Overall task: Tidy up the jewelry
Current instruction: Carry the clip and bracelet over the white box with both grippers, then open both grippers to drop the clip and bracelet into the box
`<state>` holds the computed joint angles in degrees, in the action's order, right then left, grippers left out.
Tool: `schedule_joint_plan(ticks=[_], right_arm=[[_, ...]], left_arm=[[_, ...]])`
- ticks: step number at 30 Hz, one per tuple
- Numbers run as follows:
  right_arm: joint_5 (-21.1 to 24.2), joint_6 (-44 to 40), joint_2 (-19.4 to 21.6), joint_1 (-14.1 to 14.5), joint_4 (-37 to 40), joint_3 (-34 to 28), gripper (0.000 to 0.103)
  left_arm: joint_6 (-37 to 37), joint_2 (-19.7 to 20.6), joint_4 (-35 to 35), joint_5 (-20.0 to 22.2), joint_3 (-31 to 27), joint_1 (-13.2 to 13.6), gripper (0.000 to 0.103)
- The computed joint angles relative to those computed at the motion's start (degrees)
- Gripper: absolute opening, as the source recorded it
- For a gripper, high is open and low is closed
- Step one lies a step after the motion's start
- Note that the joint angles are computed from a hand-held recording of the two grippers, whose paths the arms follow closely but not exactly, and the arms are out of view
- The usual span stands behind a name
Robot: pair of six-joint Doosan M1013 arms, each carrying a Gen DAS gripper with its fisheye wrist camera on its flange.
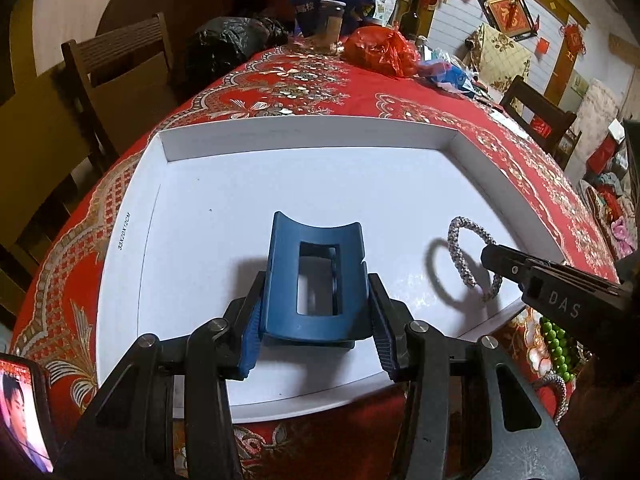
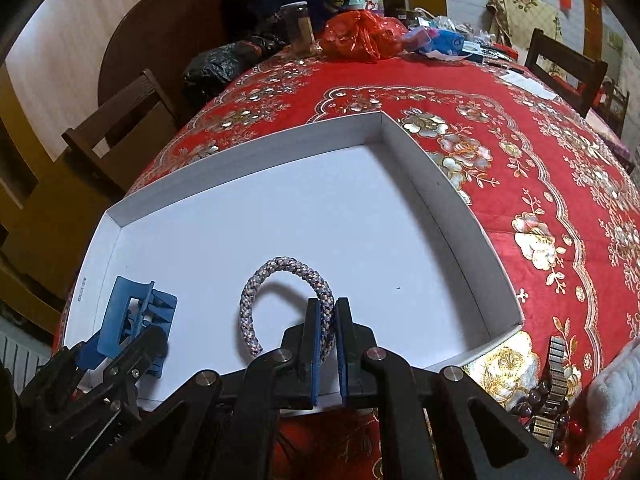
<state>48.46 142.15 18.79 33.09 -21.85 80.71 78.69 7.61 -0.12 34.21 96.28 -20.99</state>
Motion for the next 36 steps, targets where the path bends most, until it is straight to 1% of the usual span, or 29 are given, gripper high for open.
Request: schedule_joint_plan(ticks=[9, 14, 18, 22, 26, 31, 32, 34, 36], right_arm=[[0.0, 0.3, 0.0, 0.1, -0.5, 0.0, 0.006], [0.1, 0.4, 0.1, 0.2, -0.5, 0.0, 0.006], [-0.8, 0.0, -0.1, -0.1, 0.3, 0.2, 0.006], [-3.7, -0.9, -0.7, -0.8, 3.4, 1.2, 0.014], [-4.2, -1.4, -1.0, -0.7, 3.7, 1.3, 0.025], [-3.2, -0.1, -1.5, -0.2, 1.1, 1.3, 0.025], [-3.1, 0.4, -1.6, -0.1, 0.4, 1.3, 0.025], [-3.2, 1.5, -2.3, 0.0, -1.0, 1.4, 0.025], [-3.2, 2.2, -2.9, 0.0, -2.0, 1.5, 0.025]], left_arm=[[0.5, 0.4, -1.2, 0.8, -0.4, 0.3, 0.049], [0.3, 0.4, -0.9, 0.9, -0.5, 0.3, 0.049], [-0.1, 0.3, 0.0, 1.0, -0.5, 0.2, 0.049], [-1.7, 0.1, 1.8, 0.9, -0.3, 0.0, 0.050], [-2.4, 0.0, 2.3, 0.2, -0.2, 0.0, 0.059], [-1.7, -0.3, 1.8, 0.0, -0.4, 0.1, 0.065], [-1.3, -0.5, 1.3, -0.5, -0.3, 0.1, 0.065], [-1.0, -0.9, 1.2, -1.0, -0.4, 0.1, 0.070], [-1.0, -1.4, 1.6, -1.5, -0.4, -0.1, 0.071]])
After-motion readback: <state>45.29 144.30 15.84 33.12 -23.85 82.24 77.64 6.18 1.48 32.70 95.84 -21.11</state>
